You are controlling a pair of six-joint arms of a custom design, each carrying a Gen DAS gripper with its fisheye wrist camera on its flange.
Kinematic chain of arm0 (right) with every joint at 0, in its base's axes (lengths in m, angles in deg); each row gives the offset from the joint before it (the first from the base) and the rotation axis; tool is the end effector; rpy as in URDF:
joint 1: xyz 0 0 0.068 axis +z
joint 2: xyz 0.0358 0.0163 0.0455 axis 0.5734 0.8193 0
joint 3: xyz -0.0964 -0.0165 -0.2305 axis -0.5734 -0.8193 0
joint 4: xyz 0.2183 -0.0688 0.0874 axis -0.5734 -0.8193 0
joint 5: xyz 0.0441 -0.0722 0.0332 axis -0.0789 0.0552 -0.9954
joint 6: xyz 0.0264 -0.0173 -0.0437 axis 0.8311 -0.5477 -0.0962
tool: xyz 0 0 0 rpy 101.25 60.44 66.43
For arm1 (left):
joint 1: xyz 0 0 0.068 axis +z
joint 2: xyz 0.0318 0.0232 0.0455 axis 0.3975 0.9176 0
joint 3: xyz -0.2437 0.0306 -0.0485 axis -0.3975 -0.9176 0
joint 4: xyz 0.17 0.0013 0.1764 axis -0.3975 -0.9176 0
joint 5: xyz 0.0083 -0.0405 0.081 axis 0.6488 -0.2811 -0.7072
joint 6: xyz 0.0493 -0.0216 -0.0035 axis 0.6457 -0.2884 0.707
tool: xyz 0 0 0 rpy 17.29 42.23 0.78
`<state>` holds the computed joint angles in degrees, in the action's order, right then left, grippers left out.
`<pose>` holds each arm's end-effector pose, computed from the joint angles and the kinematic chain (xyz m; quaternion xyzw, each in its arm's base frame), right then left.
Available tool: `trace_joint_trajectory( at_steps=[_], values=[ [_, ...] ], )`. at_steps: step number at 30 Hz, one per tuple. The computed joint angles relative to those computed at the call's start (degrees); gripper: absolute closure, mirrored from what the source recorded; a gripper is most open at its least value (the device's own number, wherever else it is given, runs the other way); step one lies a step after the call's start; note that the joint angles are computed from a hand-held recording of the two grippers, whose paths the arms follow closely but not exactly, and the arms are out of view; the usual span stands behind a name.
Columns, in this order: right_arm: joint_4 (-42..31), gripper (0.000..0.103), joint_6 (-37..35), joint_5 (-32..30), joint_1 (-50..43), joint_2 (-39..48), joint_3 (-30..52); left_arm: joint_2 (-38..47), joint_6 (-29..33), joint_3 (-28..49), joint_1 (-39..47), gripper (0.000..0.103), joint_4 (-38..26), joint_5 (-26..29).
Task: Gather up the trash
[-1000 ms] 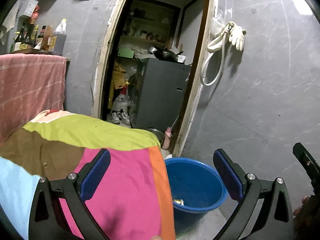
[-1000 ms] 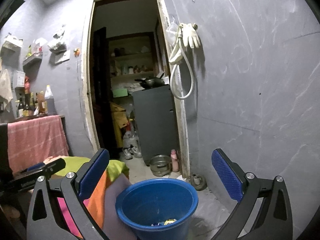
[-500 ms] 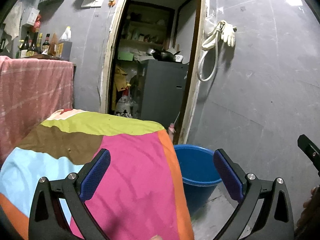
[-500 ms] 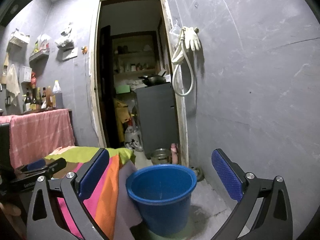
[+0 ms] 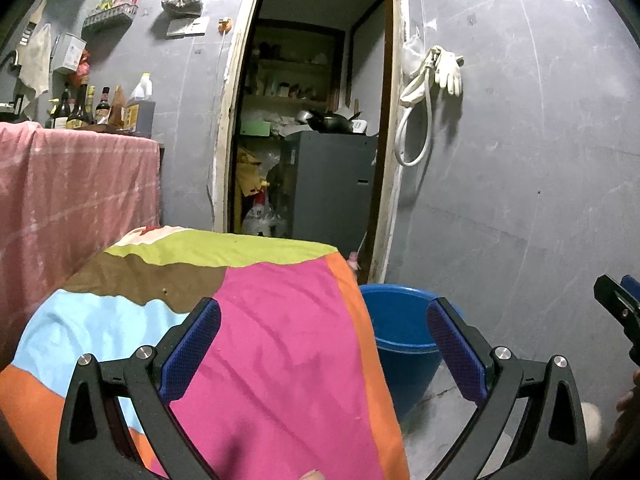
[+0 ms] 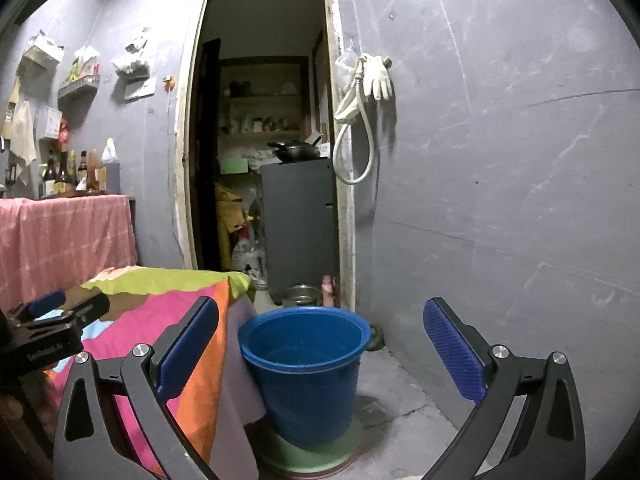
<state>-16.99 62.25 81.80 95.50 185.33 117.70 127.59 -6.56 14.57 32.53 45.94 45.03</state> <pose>0.1656 0.2216 0.0879 0.2015 0.7379 -0.1584 0.6244 0.3187 0.0255 0.0806 0.2293 0.7611 -0.2253 0.5634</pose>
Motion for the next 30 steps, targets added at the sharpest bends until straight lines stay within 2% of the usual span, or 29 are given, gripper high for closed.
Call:
trace_joint_trajectory(
  at_steps=[4, 15, 30],
  values=[
    [-7.7, 0.0, 6.6, -0.3, 0.1, 3.3, 3.1, 1.0, 1.0, -1.1, 0.2, 0.002, 2.2, 0.0],
    [-1.9, 0.0, 3.3, -1.1, -0.9, 2.7, 0.6, 2.2, 1.9, -1.8, 1.0, 0.002, 4.1, 0.8],
    [-2.3, 0.0, 3.8, -1.1, -0.8, 2.9, 0.9, 2.0, 1.7, -2.0, 1.2, 0.002, 5.0, 1.0]
  ],
)
